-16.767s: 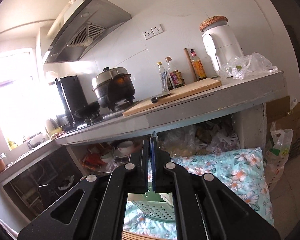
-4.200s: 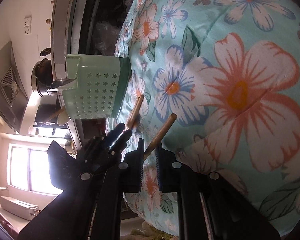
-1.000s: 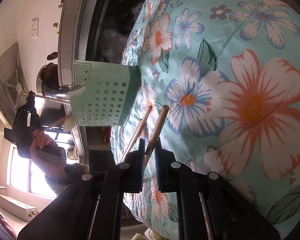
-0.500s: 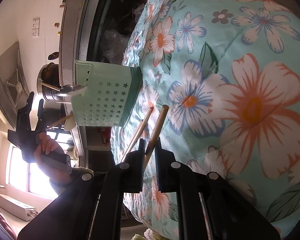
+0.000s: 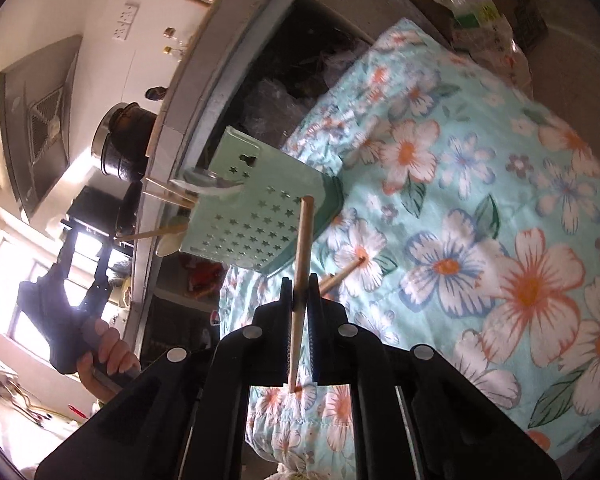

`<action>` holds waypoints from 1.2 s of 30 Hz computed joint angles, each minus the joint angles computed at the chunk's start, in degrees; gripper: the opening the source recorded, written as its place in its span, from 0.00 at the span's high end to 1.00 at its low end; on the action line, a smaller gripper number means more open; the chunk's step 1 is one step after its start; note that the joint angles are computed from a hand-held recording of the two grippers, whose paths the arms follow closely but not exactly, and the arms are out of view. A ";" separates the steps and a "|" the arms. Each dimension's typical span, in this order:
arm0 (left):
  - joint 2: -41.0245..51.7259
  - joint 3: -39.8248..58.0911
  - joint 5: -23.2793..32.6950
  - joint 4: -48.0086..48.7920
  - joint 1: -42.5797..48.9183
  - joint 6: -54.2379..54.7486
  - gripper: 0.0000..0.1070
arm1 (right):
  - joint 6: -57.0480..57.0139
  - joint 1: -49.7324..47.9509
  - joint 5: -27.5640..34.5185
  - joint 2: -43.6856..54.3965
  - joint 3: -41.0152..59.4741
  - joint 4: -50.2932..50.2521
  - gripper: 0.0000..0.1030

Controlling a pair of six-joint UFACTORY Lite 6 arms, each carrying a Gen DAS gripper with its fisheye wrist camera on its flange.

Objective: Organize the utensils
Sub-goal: 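Carry the held chopstick over the green holder and open the right gripper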

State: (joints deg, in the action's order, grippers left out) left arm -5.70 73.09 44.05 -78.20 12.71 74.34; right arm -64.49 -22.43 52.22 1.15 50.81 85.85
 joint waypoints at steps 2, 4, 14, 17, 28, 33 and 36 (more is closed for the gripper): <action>-2.78 -4.23 1.28 1.69 1.53 0.43 0.20 | -0.14 2.77 -4.79 -5.06 0.66 -1.33 0.93; -5.62 -9.03 1.54 3.33 2.91 1.50 0.19 | -0.23 4.46 -6.52 -8.08 1.77 -2.31 0.93; -9.45 -25.39 -9.46 9.63 4.88 2.37 0.17 | 2.98 11.03 -11.02 -13.09 14.99 -7.11 0.93; -7.42 -26.74 -11.86 11.49 6.08 0.76 0.17 | 2.58 12.61 -12.66 -12.96 19.40 -6.79 0.93; -1.12 -27.11 -16.12 20.73 8.80 -8.45 0.17 | 13.12 22.69 -24.68 -1.23 41.71 -19.48 0.93; 2.54 -24.61 -18.24 33.66 6.56 -22.16 0.17 | 27.38 27.60 -28.05 8.64 53.12 -36.38 0.93; 3.72 -23.31 -17.93 37.65 6.03 -27.46 0.17 | 35.72 29.51 -27.62 14.75 59.55 -46.24 0.93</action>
State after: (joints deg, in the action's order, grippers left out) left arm -1.98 49.78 26.12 -40.55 18.75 46.88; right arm -28.78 7.07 24.60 15.90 110.36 39.62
